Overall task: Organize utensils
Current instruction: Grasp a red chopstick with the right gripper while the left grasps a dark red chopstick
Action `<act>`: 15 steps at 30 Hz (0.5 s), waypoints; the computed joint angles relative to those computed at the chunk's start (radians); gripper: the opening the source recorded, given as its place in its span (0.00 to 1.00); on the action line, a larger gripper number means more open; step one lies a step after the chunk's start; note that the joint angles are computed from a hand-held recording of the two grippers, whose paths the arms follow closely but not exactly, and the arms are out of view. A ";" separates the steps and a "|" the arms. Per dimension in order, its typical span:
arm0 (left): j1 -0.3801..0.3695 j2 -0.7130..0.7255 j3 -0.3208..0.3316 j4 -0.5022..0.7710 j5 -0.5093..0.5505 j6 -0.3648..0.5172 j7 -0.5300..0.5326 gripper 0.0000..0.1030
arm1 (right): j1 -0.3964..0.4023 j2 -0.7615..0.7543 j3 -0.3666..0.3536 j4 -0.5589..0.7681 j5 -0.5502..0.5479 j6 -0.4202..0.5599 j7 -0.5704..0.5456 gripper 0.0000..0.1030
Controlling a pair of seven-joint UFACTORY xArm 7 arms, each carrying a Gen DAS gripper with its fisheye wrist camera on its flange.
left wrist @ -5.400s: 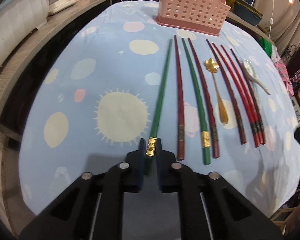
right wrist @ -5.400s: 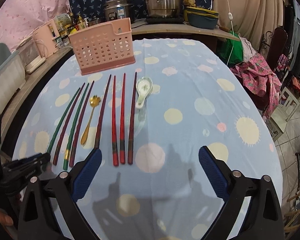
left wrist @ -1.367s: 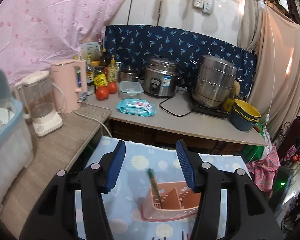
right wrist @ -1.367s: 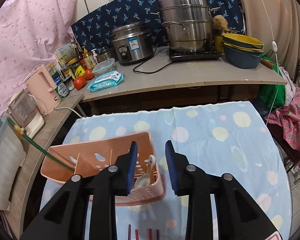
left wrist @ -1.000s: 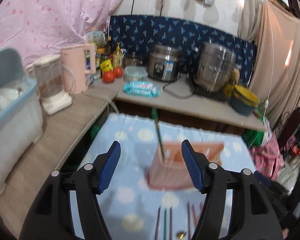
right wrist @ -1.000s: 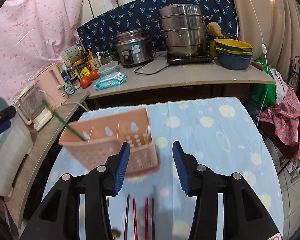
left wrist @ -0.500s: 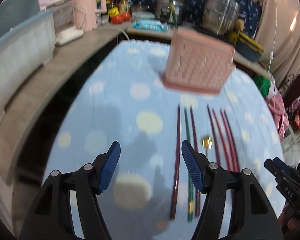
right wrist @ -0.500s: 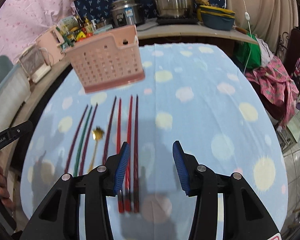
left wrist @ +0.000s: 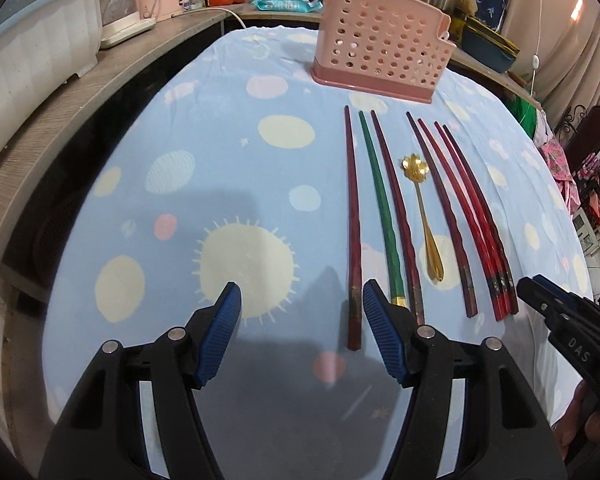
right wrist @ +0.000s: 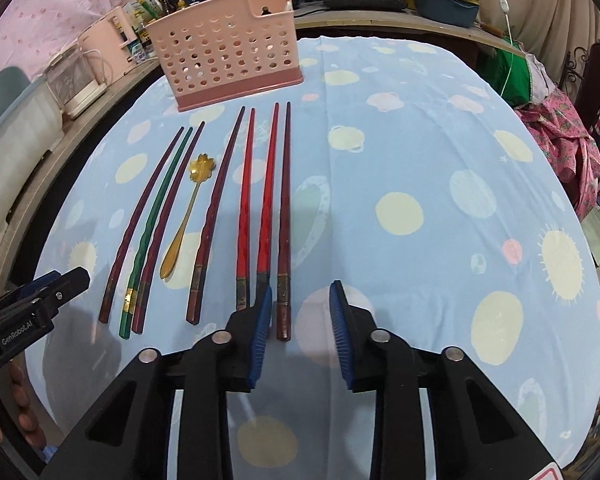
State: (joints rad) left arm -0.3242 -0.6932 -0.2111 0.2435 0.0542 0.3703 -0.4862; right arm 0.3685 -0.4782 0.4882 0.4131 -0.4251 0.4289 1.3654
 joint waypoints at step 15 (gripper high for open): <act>-0.015 0.068 -0.007 0.004 0.004 -0.034 -0.005 0.50 | -0.011 0.056 -0.013 0.006 -0.027 -0.042 0.008 0.08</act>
State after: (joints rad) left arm -0.3390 -0.6252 -0.2179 0.2477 0.0584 0.3360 -0.4915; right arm 0.3579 -0.4220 0.4747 0.4191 -0.4523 0.3869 1.3731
